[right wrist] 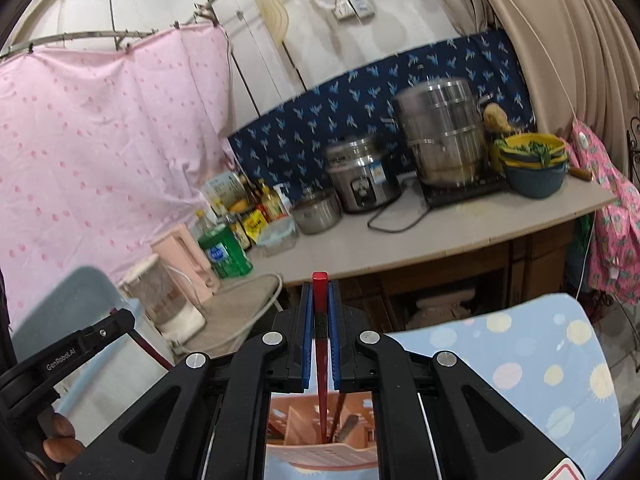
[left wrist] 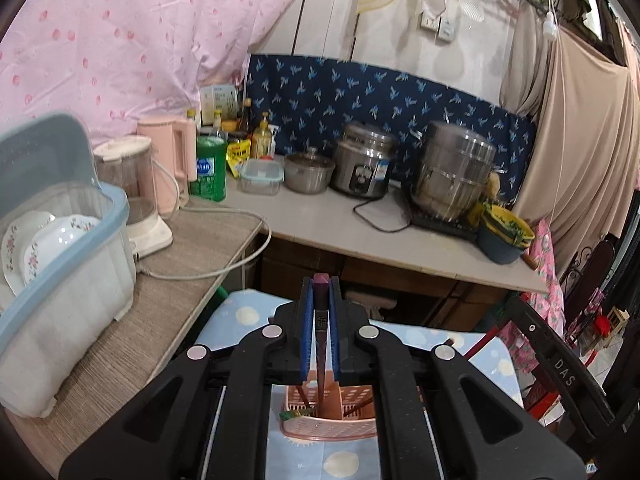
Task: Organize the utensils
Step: 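Lower both chopsticks into the pink holder and open both tools, then move both tools back over the remaining chopsticks on the cloth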
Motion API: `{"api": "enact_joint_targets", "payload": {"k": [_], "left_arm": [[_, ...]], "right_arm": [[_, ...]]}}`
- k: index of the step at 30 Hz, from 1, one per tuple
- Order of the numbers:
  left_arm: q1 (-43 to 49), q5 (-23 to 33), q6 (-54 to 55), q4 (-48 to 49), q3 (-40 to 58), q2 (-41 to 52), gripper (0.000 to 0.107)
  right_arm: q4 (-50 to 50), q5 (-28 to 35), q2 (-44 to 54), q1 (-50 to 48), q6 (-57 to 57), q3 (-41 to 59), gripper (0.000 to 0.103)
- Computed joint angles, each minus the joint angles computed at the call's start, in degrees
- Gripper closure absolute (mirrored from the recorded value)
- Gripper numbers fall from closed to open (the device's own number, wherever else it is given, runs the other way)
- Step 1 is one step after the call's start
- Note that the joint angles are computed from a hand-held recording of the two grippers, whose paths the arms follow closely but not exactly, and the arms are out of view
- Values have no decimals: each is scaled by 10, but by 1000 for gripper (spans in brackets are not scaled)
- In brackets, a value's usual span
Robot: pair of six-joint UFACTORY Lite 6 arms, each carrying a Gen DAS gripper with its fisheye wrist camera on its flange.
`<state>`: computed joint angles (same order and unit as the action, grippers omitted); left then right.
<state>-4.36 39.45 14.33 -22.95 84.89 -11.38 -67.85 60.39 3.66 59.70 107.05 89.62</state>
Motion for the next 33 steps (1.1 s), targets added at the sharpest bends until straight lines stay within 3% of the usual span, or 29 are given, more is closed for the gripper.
{"api": "enact_joint_targets", "payload": {"k": [8,10,12,13,27,33], "left_arm": [[-6,-19,5,3,-46,5,98],[-13,-27,-5,17,-57,-5,88],[-20,-35,-27,42,-70,-18,64],[-19,-39,-28,44,-76,-26,62],[-29,-17,-50,92,-148,-142,61],[-6,9,-24,70,-196,-214,54]], "right_arm": [[20,-35,-1,-22,14,-50,91],[17,-30,-6,-18,18,-54,90],[14,-21,-14,-10,21,-58,89],[13,-14,-17,-5,20,-58,88],[-5,100,-37,121,45,-60,73],[-1,168,-25,196,59,-54,72]]}}
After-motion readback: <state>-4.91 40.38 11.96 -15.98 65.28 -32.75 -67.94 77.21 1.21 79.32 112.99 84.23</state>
